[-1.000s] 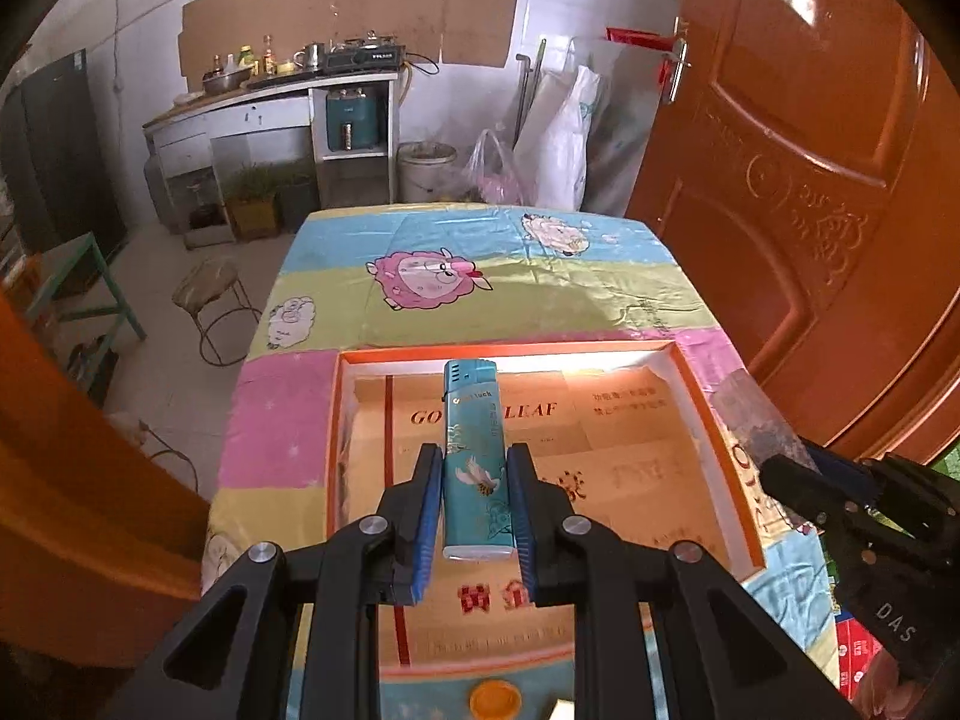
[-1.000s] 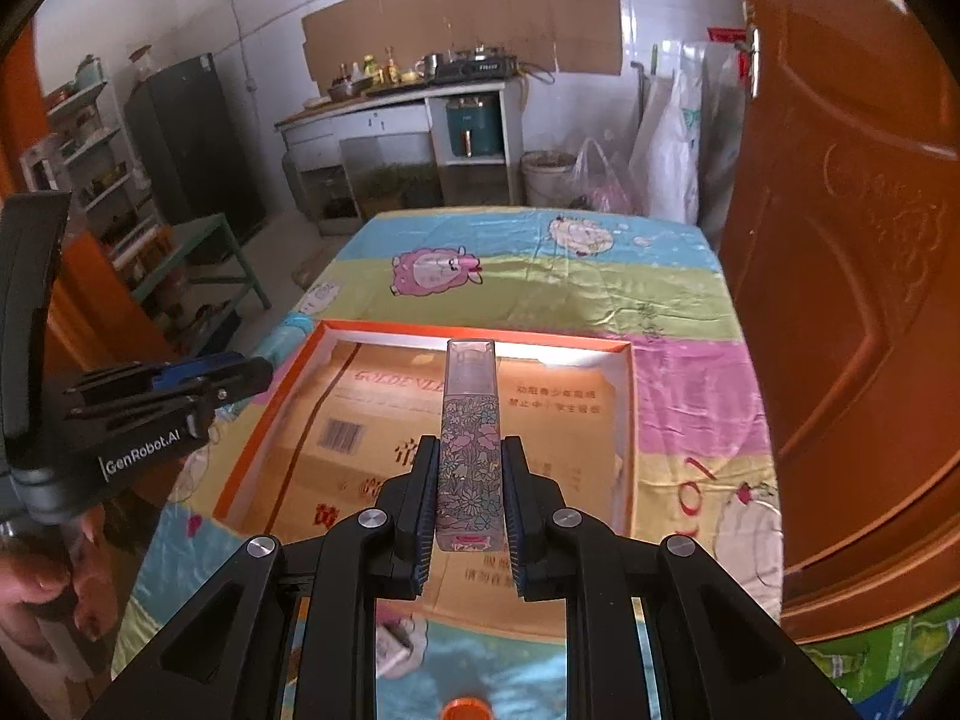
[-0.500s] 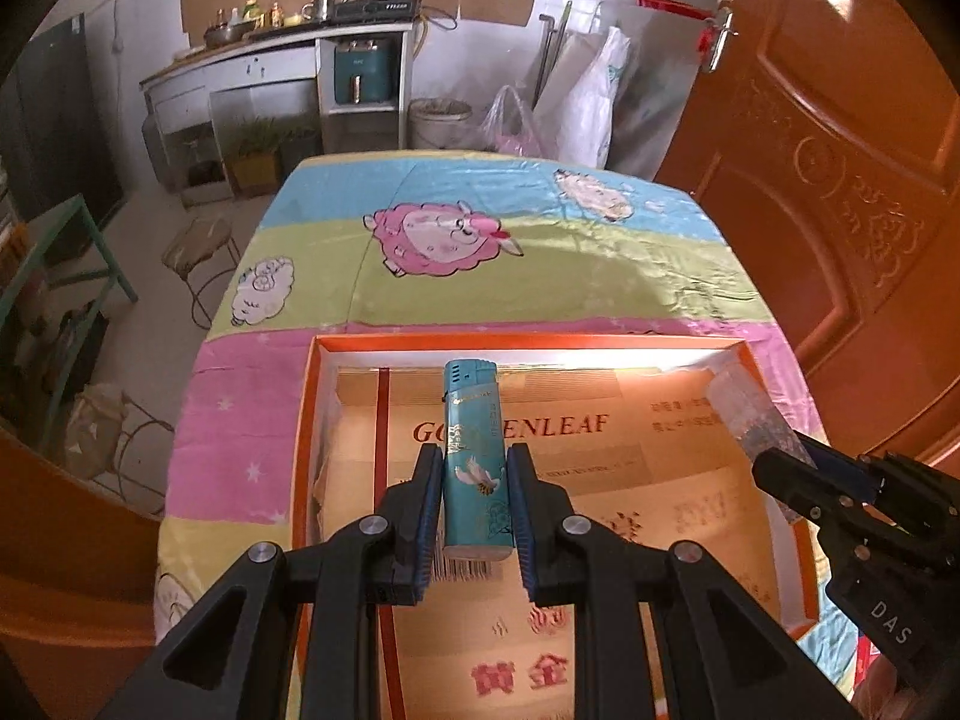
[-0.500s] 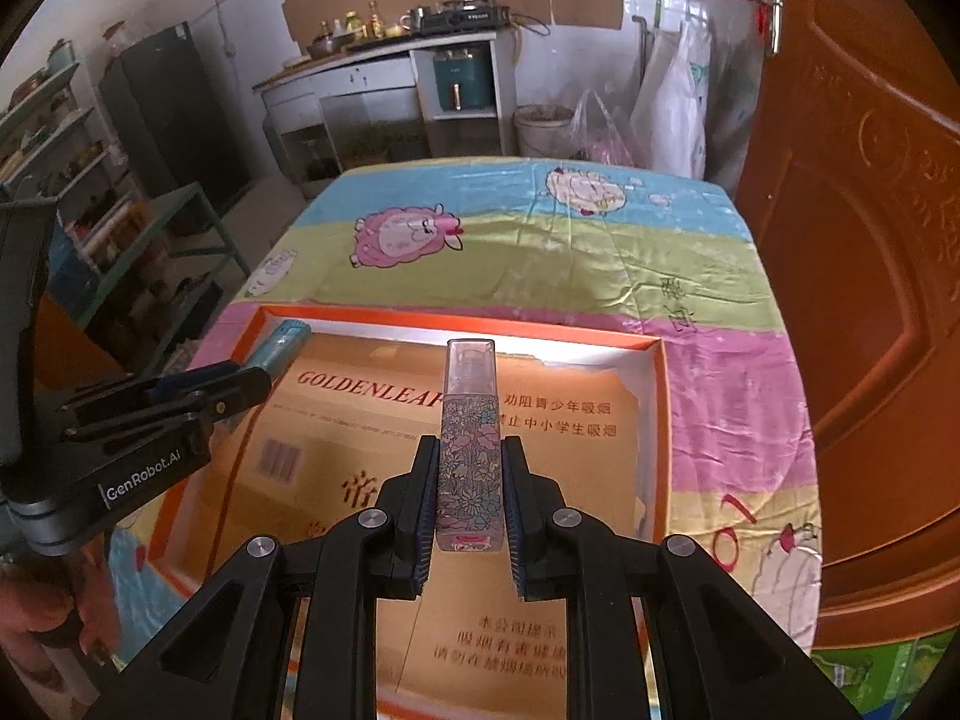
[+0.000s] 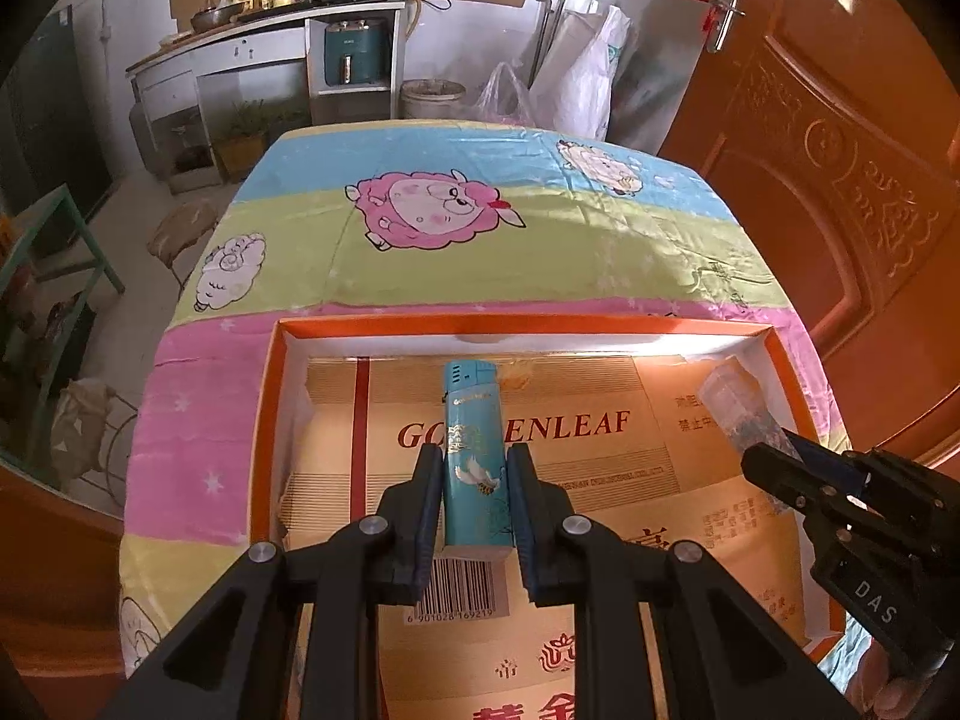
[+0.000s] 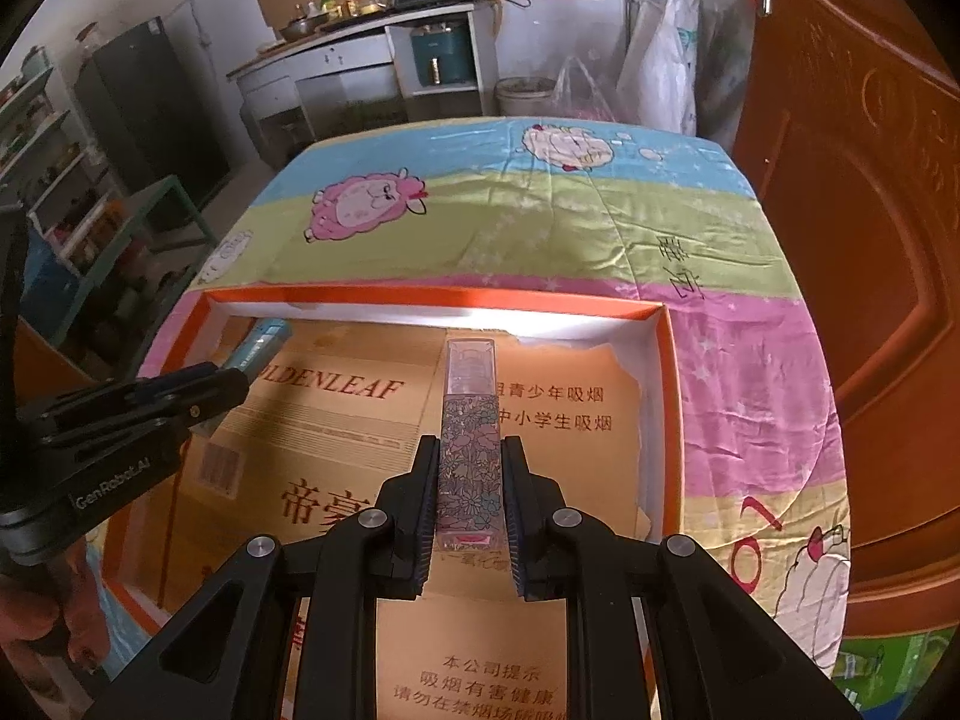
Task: Organize rigid objects
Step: 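Carry the lighter and tube over the cardboard tray with both tools, then release the lighter and tube into the tray, opening both tools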
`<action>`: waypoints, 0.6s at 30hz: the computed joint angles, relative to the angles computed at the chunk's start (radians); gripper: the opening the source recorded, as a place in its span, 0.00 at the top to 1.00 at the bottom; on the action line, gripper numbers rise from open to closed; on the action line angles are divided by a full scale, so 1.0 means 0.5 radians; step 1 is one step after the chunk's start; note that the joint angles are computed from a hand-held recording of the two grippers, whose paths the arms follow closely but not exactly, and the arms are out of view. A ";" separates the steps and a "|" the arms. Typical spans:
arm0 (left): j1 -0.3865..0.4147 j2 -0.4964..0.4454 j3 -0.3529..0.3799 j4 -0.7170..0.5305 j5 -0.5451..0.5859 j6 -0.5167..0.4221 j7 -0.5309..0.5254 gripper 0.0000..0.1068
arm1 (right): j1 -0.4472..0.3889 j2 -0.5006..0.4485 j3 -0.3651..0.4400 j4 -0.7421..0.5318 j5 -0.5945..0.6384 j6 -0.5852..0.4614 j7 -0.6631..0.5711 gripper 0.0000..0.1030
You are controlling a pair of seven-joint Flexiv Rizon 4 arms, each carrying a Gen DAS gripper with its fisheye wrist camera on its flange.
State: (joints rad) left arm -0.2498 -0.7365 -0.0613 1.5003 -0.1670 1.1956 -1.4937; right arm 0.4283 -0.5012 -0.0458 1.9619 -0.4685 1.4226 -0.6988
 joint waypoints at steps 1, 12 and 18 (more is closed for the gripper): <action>0.000 -0.004 0.000 -0.003 -0.001 -0.002 -0.002 0.79 | -0.004 -0.005 0.004 -0.004 0.003 -0.003 -0.004 0.80; -0.010 -0.068 0.019 -0.042 0.001 -0.002 -0.042 0.79 | -0.016 -0.072 0.024 -0.046 0.039 -0.033 -0.042 0.80; 0.014 -0.093 -0.009 -0.057 -0.005 -0.026 0.002 0.79 | -0.011 -0.099 0.021 -0.053 0.056 -0.027 -0.050 0.80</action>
State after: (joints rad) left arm -0.2426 -0.7829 -0.0658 1.4717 -0.1695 1.1827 -1.4925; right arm 0.4227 -0.5506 -0.0354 1.9354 -0.4407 1.4093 -0.7237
